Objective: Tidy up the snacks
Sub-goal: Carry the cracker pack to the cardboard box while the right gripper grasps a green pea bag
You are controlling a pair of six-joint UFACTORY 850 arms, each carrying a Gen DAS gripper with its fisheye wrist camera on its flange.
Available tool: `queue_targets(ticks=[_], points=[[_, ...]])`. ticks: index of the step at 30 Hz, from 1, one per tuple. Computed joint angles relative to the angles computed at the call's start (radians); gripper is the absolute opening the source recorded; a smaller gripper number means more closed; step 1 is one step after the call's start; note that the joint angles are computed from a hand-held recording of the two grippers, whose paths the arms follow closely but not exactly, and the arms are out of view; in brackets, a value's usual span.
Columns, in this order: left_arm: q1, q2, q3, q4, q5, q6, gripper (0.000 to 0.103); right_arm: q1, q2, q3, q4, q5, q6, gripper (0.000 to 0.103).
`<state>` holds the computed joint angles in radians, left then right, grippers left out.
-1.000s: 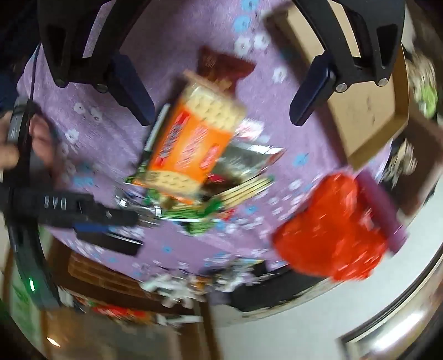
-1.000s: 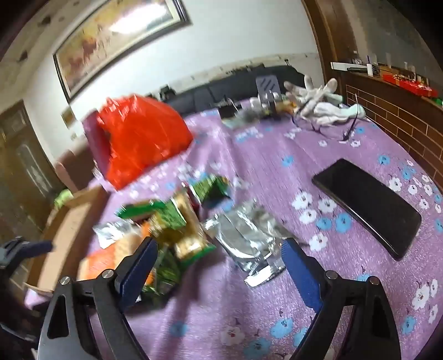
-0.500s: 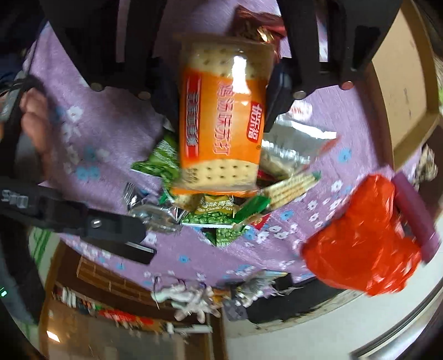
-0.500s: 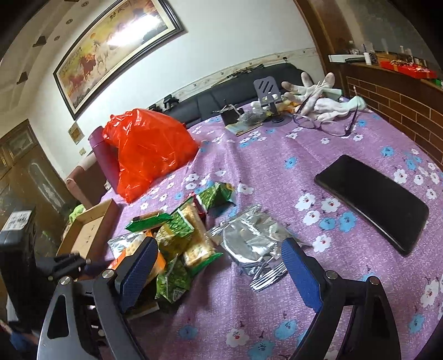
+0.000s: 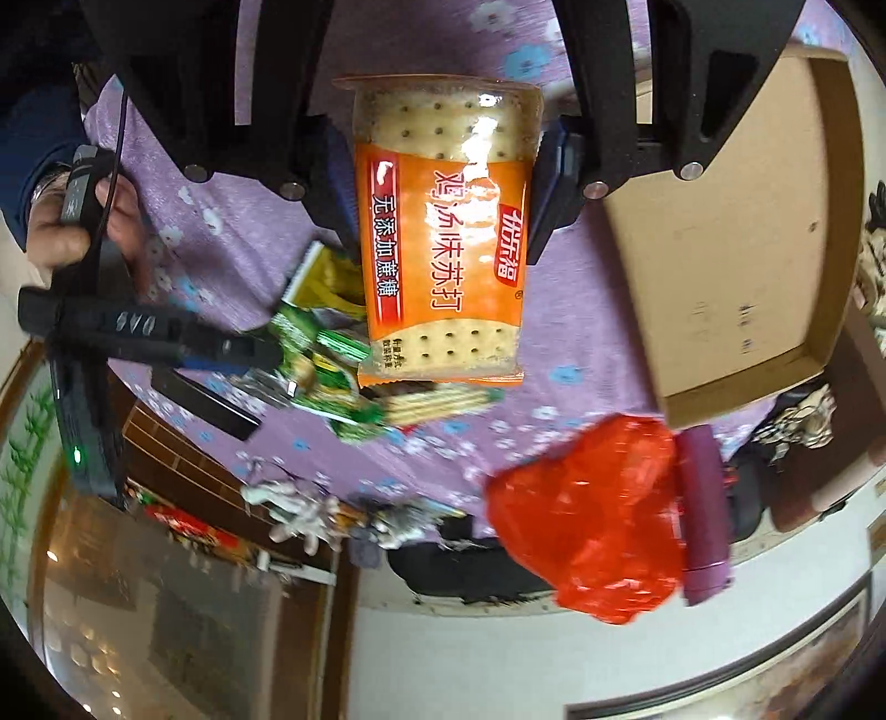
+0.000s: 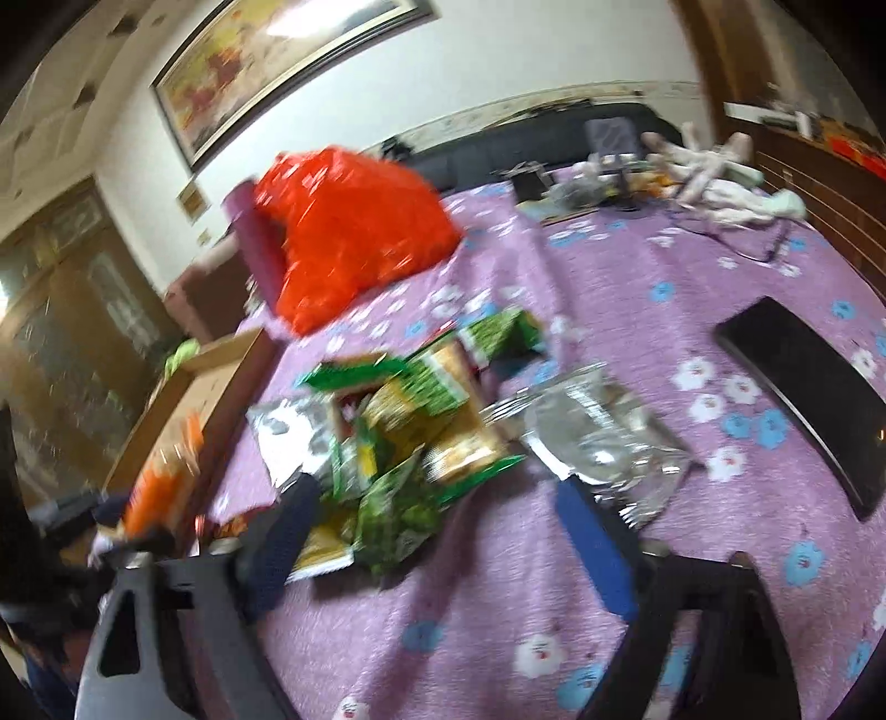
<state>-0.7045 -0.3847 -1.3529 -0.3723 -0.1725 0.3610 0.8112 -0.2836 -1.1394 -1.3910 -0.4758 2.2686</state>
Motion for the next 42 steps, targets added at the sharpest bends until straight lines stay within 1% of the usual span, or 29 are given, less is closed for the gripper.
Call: queue_targets(ticks=[2, 4, 5, 6, 7, 8, 10, 13, 14, 15, 18, 20, 22, 24, 25, 26, 28, 29, 31, 35, 38, 39, 40, 41, 42], points=[[0.009, 0.018, 0.027, -0.026, 0.028, 0.025, 0.052, -0.003, -0.021, -0.031, 0.106, 0.008, -0.121, 0.055], [0.019, 0.028, 0.043, -0.115, 0.042, 0.113, 0.052, -0.005, -0.026, -0.038, 0.145, 0.005, -0.141, 0.055], [0.023, 0.033, 0.049, -0.157, 0.046, 0.156, 0.052, -0.008, -0.025, -0.037, 0.152, 0.019, -0.131, 0.055], [0.023, 0.033, 0.049, -0.157, 0.047, 0.157, 0.052, -0.010, -0.026, -0.040, 0.161, 0.029, -0.139, 0.055], [0.027, 0.034, 0.052, -0.196, 0.053, 0.196, 0.052, -0.010, -0.034, -0.055, 0.205, 0.032, -0.188, 0.055], [0.030, 0.036, 0.055, -0.236, 0.057, 0.235, 0.052, -0.008, -0.041, -0.070, 0.243, 0.021, -0.235, 0.055], [0.036, 0.039, 0.064, -0.315, 0.065, 0.306, 0.052, 0.006, -0.073, -0.119, 0.302, -0.030, -0.326, 0.055], [0.040, 0.044, 0.070, -0.322, 0.068, 0.301, 0.052, 0.010, -0.118, -0.178, 0.390, -0.082, -0.438, 0.046], [0.043, 0.047, 0.074, -0.310, 0.072, 0.287, 0.052, 0.008, -0.125, -0.183, 0.404, -0.079, -0.452, 0.042], [0.042, 0.052, 0.080, -0.302, 0.077, 0.276, 0.052, 0.006, -0.129, -0.182, 0.408, -0.062, -0.456, 0.042], [0.046, 0.059, 0.089, -0.251, 0.084, 0.221, 0.052, 0.014, -0.124, -0.175, 0.383, -0.075, -0.434, 0.041], [0.047, 0.058, 0.087, -0.223, 0.085, 0.192, 0.052, 0.010, -0.120, -0.168, 0.382, -0.068, -0.417, 0.041], [0.048, 0.057, 0.087, -0.240, 0.085, 0.213, 0.053, 0.002, -0.120, -0.166, 0.406, -0.054, -0.426, 0.043], [0.046, 0.057, 0.087, -0.172, 0.088, 0.149, 0.053, -0.007, -0.124, -0.169, 0.458, -0.050, -0.460, 0.045], [0.045, 0.056, 0.086, -0.145, 0.088, 0.125, 0.053, -0.015, -0.119, -0.160, 0.466, -0.029, -0.455, 0.045], [0.045, 0.054, 0.084, -0.118, 0.087, 0.100, 0.052, -0.018, -0.112, -0.148, 0.449, -0.012, -0.428, 0.045], [0.043, 0.052, 0.080, -0.066, 0.085, 0.047, 0.053, -0.027, -0.090, -0.111, 0.379, 0.036, -0.321, 0.045], [0.042, 0.052, 0.080, -0.043, 0.085, 0.022, 0.053, -0.027, -0.087, -0.103, 0.356, 0.046, -0.284, 0.045], [0.038, 0.048, 0.075, 0.090, 0.083, -0.114, 0.053, -0.031, -0.077, -0.085, 0.302, 0.068, -0.202, 0.045], [0.031, 0.041, 0.064, 0.275, 0.072, -0.305, 0.053, -0.030, -0.081, -0.092, 0.311, 0.063, -0.210, 0.045], [0.027, 0.036, 0.056, 0.370, 0.065, -0.402, 0.053, -0.035, -0.072, -0.077, 0.271, 0.089, -0.166, 0.044], [0.027, 0.035, 0.054, 0.383, 0.063, -0.414, 0.053, -0.035, -0.073, -0.079, 0.290, 0.084, -0.193, 0.040], [0.028, 0.035, 0.053, 0.362, 0.062, -0.391, 0.053, -0.033, -0.075, -0.084, 0.313, 0.078, -0.227, 0.040], [0.029, 0.035, 0.055, 0.365, 0.063, -0.396, 0.053, -0.028, -0.082, -0.100, 0.361, 0.055, -0.298, 0.037], [0.028, 0.036, 0.056, 0.396, 0.066, -0.428, 0.053, -0.024, -0.084, -0.105, 0.384, 0.038, -0.337, 0.036]])
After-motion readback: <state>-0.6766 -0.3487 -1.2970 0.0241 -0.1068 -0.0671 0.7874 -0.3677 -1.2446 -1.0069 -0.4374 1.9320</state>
